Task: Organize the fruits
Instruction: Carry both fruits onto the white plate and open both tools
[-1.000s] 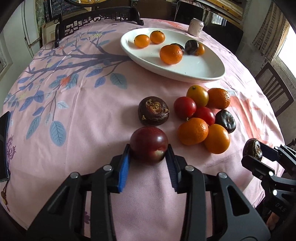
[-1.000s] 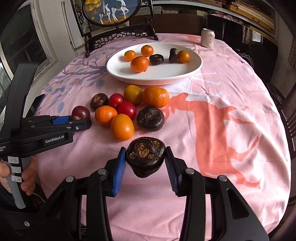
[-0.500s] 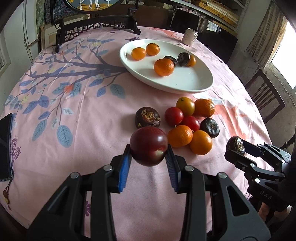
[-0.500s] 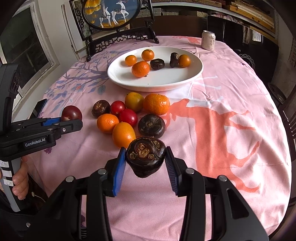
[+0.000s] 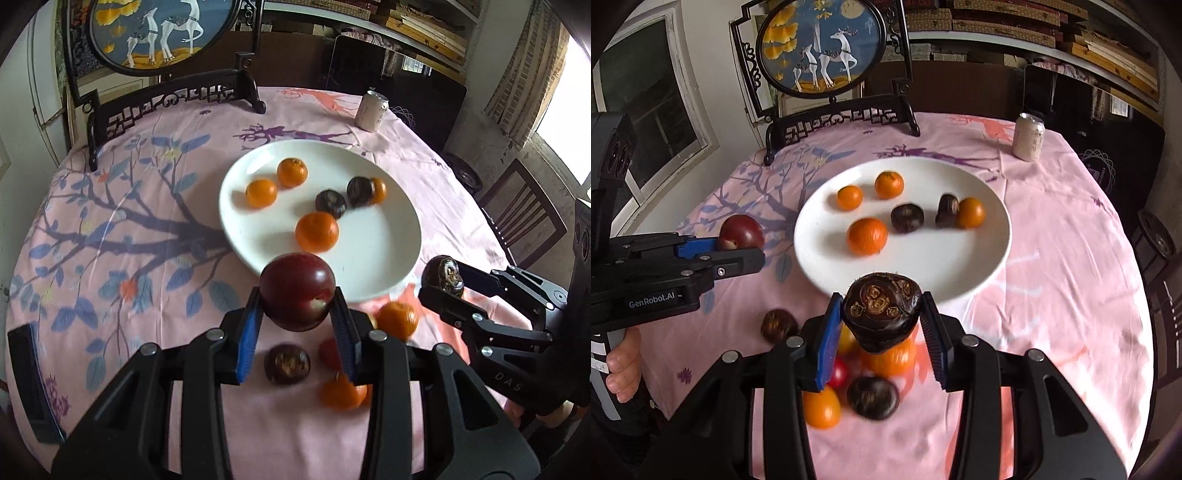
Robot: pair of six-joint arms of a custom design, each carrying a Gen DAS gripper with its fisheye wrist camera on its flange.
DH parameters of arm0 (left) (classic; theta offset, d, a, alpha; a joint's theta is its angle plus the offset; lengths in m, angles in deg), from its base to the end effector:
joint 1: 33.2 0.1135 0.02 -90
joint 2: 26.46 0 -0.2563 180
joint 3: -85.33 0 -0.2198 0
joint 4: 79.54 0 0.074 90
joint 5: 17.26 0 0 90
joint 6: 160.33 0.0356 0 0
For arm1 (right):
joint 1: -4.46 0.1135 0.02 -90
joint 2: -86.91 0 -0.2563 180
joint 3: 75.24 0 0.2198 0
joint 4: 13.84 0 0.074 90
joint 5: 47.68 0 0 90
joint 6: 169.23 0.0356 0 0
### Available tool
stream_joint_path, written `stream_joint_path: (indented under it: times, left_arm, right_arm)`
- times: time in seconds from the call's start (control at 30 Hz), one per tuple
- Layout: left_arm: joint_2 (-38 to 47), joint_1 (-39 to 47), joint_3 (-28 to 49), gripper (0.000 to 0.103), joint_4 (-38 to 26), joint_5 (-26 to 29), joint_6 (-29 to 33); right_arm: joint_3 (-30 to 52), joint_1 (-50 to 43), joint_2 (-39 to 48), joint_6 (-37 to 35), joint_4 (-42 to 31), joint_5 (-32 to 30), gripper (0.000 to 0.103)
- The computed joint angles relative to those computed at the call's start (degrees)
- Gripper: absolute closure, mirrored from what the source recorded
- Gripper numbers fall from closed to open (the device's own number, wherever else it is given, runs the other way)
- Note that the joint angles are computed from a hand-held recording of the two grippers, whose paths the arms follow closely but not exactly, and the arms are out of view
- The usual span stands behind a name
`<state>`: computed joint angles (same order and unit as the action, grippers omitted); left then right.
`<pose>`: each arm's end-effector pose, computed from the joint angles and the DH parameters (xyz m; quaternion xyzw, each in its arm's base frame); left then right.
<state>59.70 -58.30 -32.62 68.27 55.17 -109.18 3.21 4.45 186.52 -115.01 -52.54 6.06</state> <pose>0.2430 -0.1020 0.1896 -0.1572 0.9337 -0.0277 0.3204 0.3193 0.0210 0.1980 -0.3588 0.8485 0.2100 0.3275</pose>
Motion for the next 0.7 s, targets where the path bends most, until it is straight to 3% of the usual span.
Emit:
stream_joint_path:
  times: [0.13, 0.27, 0.43, 0.53, 0.57, 0.6, 0.63, 0.7]
  left_arm:
    - [13.2, 8.8, 13.9, 0.066, -0.8, 4.6, 7.1]
    - [25.6, 13.6, 26.9, 0.066, -4.4, 7.9, 9.5]
    - [30.5, 14.9, 32.2, 0.065, -4.5, 9.7, 10.8]
    - [32.5, 15.4, 35.0, 0.064, -5.6, 10.3, 11.4]
    - [32.7, 15.6, 35.5, 0.058, -5.5, 10.4, 11.4]
    - [32.5, 15.7, 35.4, 0.042, -5.0, 10.1, 11.2]
    - [31.7, 15.7, 34.9, 0.036, -4.3, 9.5, 10.9]
    - [29.0, 15.5, 32.7, 0.034, -3.1, 8.7, 10.9]
  right_arm:
    - [11.7, 6.7, 9.3, 3.5, 1.6, 6.3, 0.060]
    - [22.5, 9.8, 18.6, 4.5, -0.1, 9.8, 0.060]
    - [32.4, 11.0, 26.0, 5.3, -3.7, 11.1, 0.060]
    - [34.0, 11.7, 27.2, 6.1, -1.7, 10.9, 0.058]
    - [33.8, 11.9, 27.2, 6.6, -0.1, 11.1, 0.043]
    - [33.0, 12.1, 26.9, 7.2, 2.0, 11.7, 0.040]
    - [32.7, 12.1, 26.8, 7.4, 3.0, 12.1, 0.040]
    - [32.8, 11.9, 26.3, 6.1, 1.2, 13.1, 0.040]
